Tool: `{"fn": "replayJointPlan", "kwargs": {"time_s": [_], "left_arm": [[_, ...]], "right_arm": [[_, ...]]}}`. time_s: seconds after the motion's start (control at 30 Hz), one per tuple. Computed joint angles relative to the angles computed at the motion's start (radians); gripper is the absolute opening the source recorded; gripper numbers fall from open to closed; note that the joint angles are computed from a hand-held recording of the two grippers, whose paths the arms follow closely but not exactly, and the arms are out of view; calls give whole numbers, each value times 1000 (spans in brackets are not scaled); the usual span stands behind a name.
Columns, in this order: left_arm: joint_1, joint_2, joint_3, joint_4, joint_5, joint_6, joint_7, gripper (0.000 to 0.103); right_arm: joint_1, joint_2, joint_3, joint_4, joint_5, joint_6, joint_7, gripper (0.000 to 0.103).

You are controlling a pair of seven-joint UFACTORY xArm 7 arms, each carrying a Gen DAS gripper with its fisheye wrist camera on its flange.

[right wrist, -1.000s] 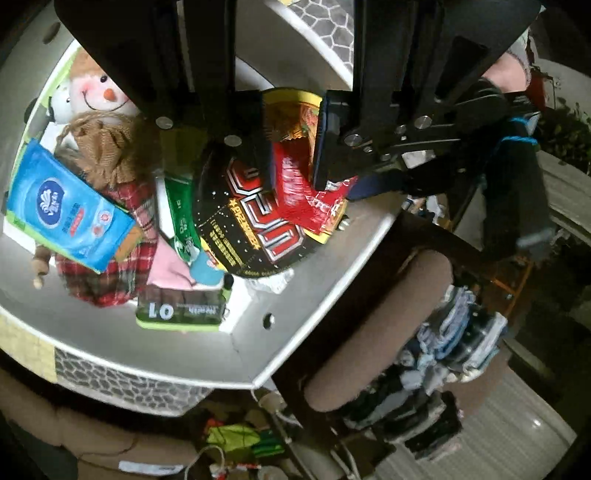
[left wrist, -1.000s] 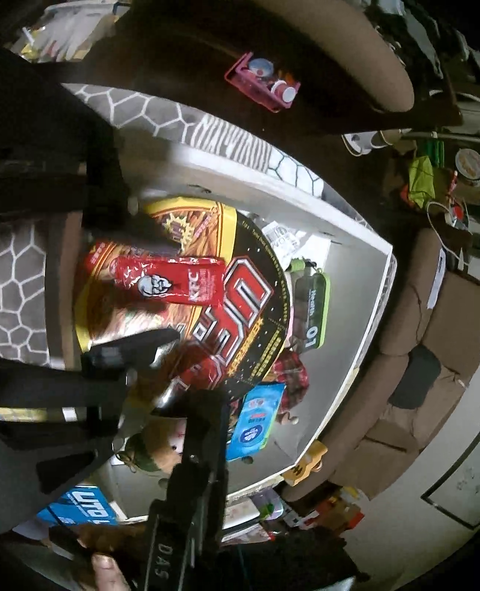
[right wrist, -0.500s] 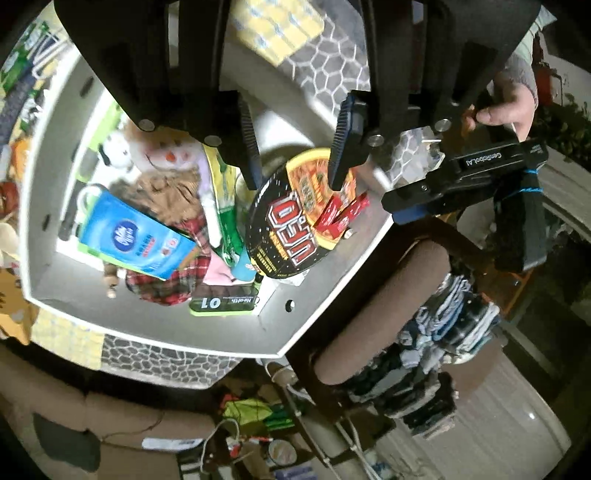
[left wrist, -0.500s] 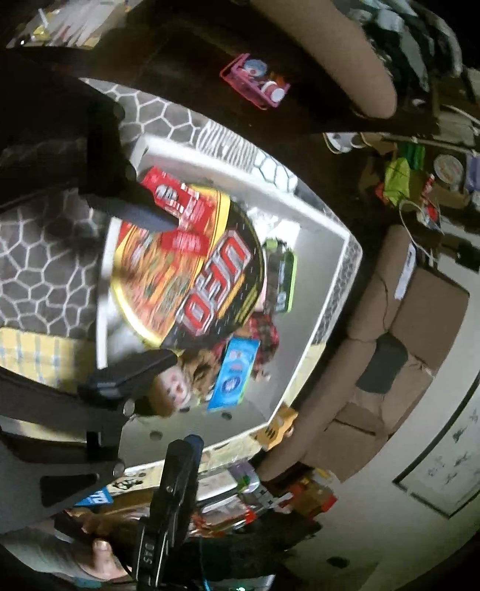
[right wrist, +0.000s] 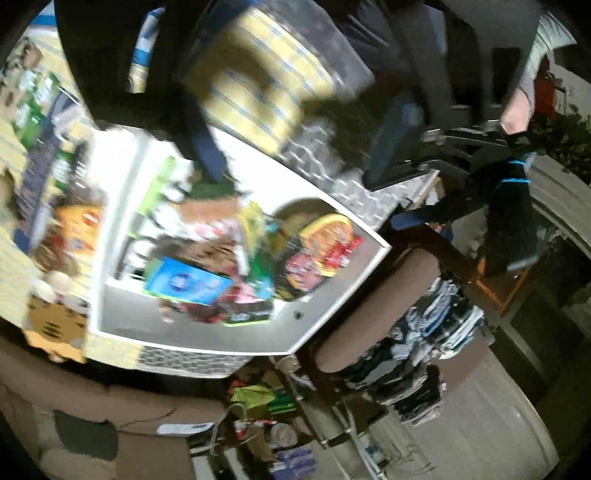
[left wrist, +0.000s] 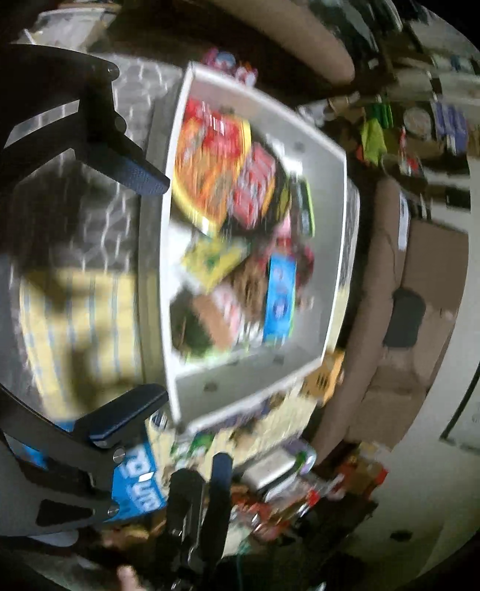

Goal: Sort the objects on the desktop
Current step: 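Move both tools back over the table toward the white-handled scissors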

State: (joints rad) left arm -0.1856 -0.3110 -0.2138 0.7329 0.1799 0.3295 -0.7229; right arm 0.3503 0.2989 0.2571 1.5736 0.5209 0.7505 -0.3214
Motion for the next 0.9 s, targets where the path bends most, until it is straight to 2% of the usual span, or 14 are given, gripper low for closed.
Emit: {"fn": "replayJointPlan", "kwargs": {"time_s": [0.2,0.37,0.47,0.77,0.9], "left_arm": [[-96,191,-39,166,-21,-55,14,103],[-185,387,-38,379,62,-4,-32,103],[-251,520,-20,536,73,48,-24,103],[-365,862,33,980,-65,194,97,103],[-426,970,100,1145,-42,282,84,103]], "right_arm": [[-109,-153,-76,-206,68,9,-42,96],[-170,-227,-151,-322,-11,-29,-25,96],[-213,-243,-182,-362,0,-48,-35,96],[-317,-166,-215,-365,38,-75,-57,96],[-345,-123,-210,-349,27,-100,-48,96]]}}
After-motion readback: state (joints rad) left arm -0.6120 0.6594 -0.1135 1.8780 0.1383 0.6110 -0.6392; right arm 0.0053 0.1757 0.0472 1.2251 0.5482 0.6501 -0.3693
